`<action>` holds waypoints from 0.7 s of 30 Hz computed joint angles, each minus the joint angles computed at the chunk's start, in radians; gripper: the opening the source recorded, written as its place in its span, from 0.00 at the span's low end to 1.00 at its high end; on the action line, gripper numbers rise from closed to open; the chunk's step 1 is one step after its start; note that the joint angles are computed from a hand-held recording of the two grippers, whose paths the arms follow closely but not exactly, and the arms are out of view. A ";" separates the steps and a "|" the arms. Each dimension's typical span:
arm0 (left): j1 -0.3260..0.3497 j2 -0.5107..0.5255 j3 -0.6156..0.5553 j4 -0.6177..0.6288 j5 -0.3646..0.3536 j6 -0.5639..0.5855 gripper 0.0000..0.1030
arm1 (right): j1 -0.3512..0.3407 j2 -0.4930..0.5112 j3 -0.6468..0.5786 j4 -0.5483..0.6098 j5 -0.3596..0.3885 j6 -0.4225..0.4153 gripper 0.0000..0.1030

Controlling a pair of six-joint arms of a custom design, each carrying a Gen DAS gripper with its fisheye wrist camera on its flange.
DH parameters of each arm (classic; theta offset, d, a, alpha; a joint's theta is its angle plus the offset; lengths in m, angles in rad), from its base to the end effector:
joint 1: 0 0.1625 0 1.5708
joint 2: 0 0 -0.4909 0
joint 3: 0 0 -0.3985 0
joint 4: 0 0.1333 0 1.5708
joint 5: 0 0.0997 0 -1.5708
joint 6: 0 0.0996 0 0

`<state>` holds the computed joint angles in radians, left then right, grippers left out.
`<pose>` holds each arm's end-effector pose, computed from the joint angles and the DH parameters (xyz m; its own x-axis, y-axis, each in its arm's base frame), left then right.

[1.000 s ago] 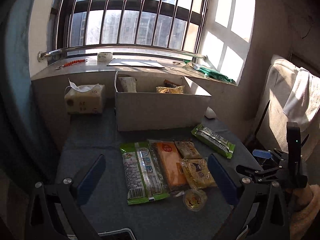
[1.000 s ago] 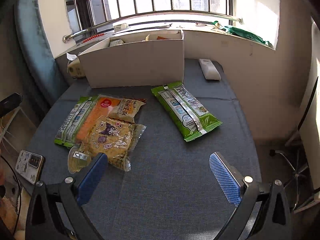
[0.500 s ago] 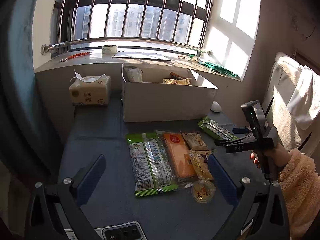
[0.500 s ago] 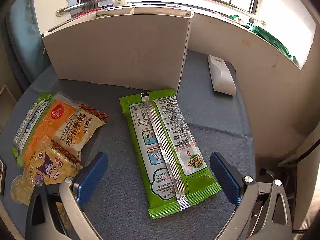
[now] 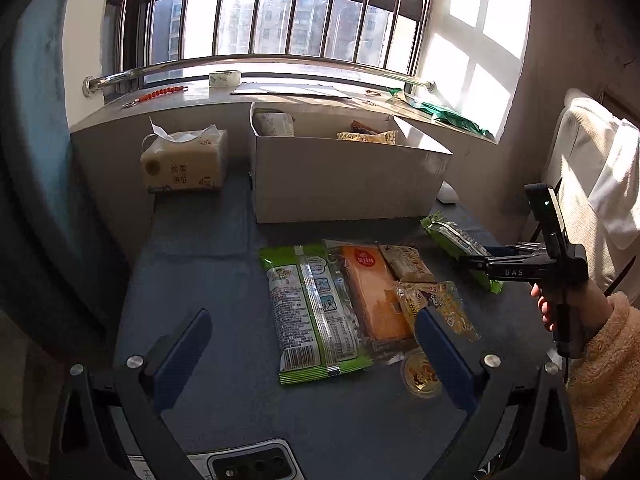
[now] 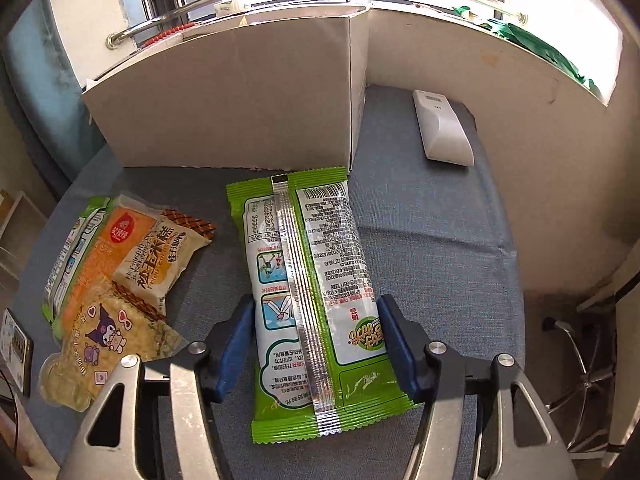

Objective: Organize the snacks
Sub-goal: 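Lift the green long bag with right tool while left lifts another green bag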

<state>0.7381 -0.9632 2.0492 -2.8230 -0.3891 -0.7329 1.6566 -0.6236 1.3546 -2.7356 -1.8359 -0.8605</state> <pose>-0.2704 -0.5507 0.1922 -0.7620 -0.3120 -0.5675 0.2957 0.6121 -0.7334 0.1776 -0.8138 0.1378 -0.5742 -0.6678 0.4737 -0.7868 0.6100 -0.0938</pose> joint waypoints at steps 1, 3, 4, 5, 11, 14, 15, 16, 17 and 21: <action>0.007 0.005 -0.005 -0.001 -0.006 0.010 1.00 | -0.002 -0.016 0.023 -0.014 0.010 0.008 0.63; 0.023 0.011 -0.024 0.044 -0.025 0.012 1.00 | -0.003 -0.050 0.075 -0.054 0.030 0.005 0.63; 0.034 0.013 -0.044 0.129 -0.024 -0.026 1.00 | -0.003 -0.069 0.104 -0.070 0.038 0.009 0.63; 0.044 0.015 -0.065 0.218 -0.020 -0.069 1.00 | -0.003 -0.091 0.137 -0.086 0.052 0.010 0.63; 0.120 0.038 -0.141 0.340 -0.065 -0.121 1.00 | -0.004 -0.210 0.326 -0.197 0.142 -0.052 0.63; 0.147 0.059 -0.195 0.428 -0.065 -0.161 1.00 | 0.006 -0.232 0.392 -0.260 0.156 -0.060 0.63; 0.154 0.069 -0.208 0.430 -0.065 -0.155 1.00 | 0.005 -0.242 0.413 -0.275 0.165 -0.063 0.63; 0.161 0.078 -0.228 0.463 -0.067 -0.169 1.00 | 0.011 -0.239 0.423 -0.289 0.166 -0.056 0.63; 0.170 0.089 -0.256 0.538 -0.062 -0.210 1.00 | 0.011 -0.247 0.438 -0.298 0.167 -0.060 0.64; 0.191 0.118 -0.325 0.707 -0.054 -0.344 1.00 | 0.012 -0.266 0.480 -0.314 0.174 -0.071 0.64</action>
